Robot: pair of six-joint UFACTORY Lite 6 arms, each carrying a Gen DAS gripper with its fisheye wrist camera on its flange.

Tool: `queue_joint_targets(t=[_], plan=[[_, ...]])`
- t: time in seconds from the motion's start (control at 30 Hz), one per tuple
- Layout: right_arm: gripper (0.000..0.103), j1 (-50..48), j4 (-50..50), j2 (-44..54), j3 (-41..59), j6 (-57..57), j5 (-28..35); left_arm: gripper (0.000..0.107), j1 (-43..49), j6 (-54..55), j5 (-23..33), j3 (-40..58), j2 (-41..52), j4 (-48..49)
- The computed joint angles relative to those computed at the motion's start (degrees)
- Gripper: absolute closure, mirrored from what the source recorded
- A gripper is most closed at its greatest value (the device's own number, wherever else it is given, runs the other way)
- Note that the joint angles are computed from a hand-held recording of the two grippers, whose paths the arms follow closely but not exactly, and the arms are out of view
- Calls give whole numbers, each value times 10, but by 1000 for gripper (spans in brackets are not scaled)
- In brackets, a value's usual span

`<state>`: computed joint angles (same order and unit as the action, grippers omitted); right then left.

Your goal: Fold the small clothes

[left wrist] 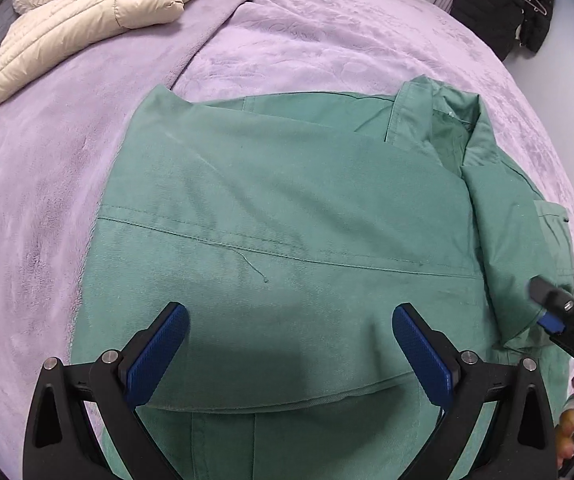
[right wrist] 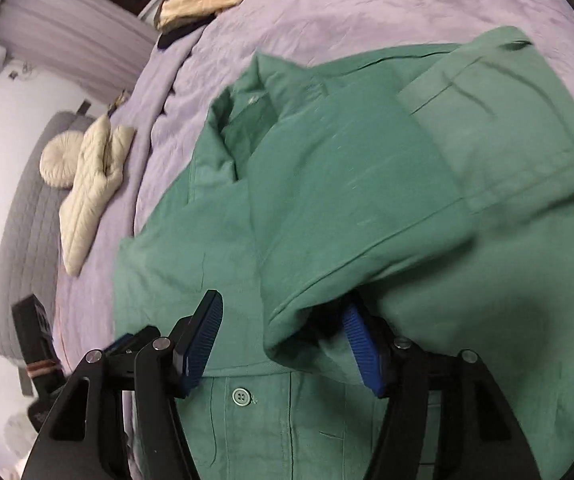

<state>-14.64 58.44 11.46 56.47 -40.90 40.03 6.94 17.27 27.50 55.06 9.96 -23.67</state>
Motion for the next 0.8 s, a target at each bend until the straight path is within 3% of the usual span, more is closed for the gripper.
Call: queue_joint_targets(t=[0.07, 0.1, 0.13, 0.17, 0.37, 0.5, 0.63, 0.77, 0.8], plan=[[41, -33, 34, 7, 4, 14, 4, 5, 14, 39, 9, 13, 9, -34], [67, -41, 40, 13, 12, 25, 5, 5, 21, 56, 15, 15, 6, -49], [85, -33, 30, 20, 26, 43, -7, 5, 31, 80, 24, 19, 6, -69], [92, -12, 10, 18, 42, 56, -27, 5, 46, 111, 41, 27, 7, -98], [94, 234, -226, 0, 124, 127, -128, 5, 166, 270, 221, 107, 86, -277], [93, 358, -363, 30, 111, 196, -147, 5, 199, 280, 272, 139, 138, -304], [93, 391, -357, 36, 70, 192, -135, 5, 198, 274, 278, 138, 156, -319], [92, 355, -293, -24, 2, 146, -115, 5, 164, 279, 271, 140, 156, -320], [85, 327, -261, -45, -17, 125, -98, 5, 154, 279, 271, 142, 156, -321]])
